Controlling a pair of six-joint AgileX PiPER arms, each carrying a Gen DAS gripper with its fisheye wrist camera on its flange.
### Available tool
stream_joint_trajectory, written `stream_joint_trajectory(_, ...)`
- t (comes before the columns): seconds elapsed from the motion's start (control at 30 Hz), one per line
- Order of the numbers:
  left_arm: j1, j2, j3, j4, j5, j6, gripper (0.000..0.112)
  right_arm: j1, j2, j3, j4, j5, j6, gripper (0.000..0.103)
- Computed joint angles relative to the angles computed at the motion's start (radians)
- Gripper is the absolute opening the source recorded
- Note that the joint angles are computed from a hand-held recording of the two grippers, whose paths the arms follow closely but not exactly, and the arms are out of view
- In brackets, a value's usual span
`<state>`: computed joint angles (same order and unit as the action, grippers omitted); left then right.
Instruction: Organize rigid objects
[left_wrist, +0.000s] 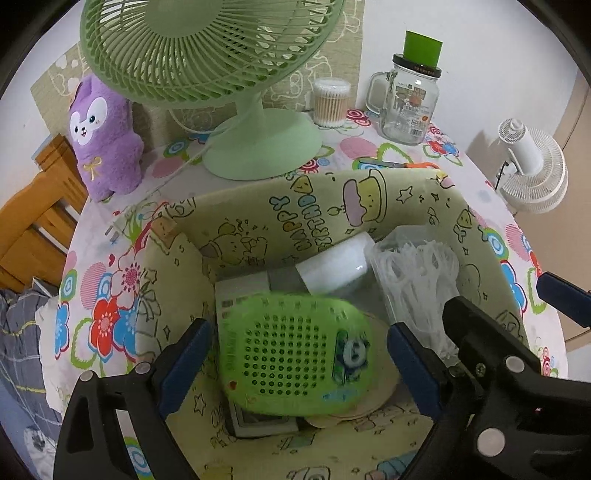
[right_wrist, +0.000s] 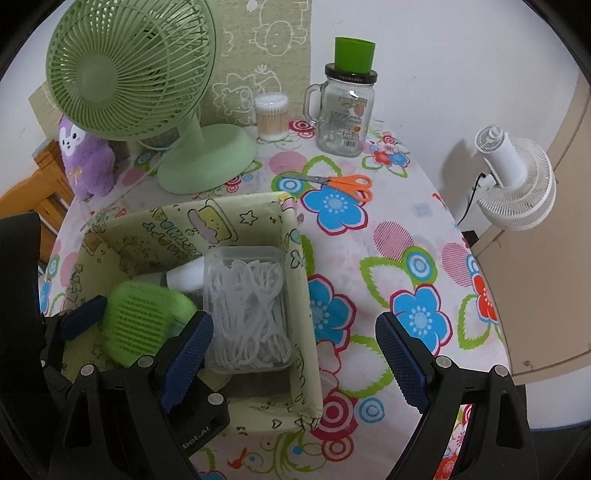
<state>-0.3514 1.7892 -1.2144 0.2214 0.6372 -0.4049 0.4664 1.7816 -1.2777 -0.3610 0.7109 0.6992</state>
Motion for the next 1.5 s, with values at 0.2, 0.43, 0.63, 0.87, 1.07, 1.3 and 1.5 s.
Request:
stream_joint_trajectory(0.2,-0.005,-0.048,0.034,-0.009,0.004,-0.022,0.099,0.012,-0.044,0.029,-0.008,-0.006,0.0,0.092)
stream_joint_trajectory(0.43,-0.036,-0.134,0.084,0.053,0.015,-0.101,0.099,0.029,-0.119,0.082,-0.019,-0.017,0.014,0.092)
stream_joint_trajectory(0.63,-0.06,-0.213,0.132,0.074,0.036,-0.148,0.099,0.046,-0.193,0.136,-0.03,-0.028,0.019,0.092)
stream_joint_trajectory(0.87,-0.107,-0.326,0.18,0.123,0.092,-0.227,0.099,0.051,-0.283,0.189,-0.003,-0.037,-0.022,0.092)
stream_joint_trajectory(1.07,-0.171,-0.407,0.186,0.147,0.187,-0.296,0.099,0.062,-0.36,0.224,0.013,-0.037,-0.067,0.092)
stream_joint_trajectory(1.3,-0.29,-0.484,0.185,0.227,0.311,-0.432,0.099,0.029,-0.453,0.261,0.128,-0.015,-0.209,0.091)
stream_joint_trajectory(1.5,-0.425,-0.527,0.14,0.308,0.459,-0.587,0.099,-0.004,-0.565,0.267,0.219,0.042,-0.346,0.091)
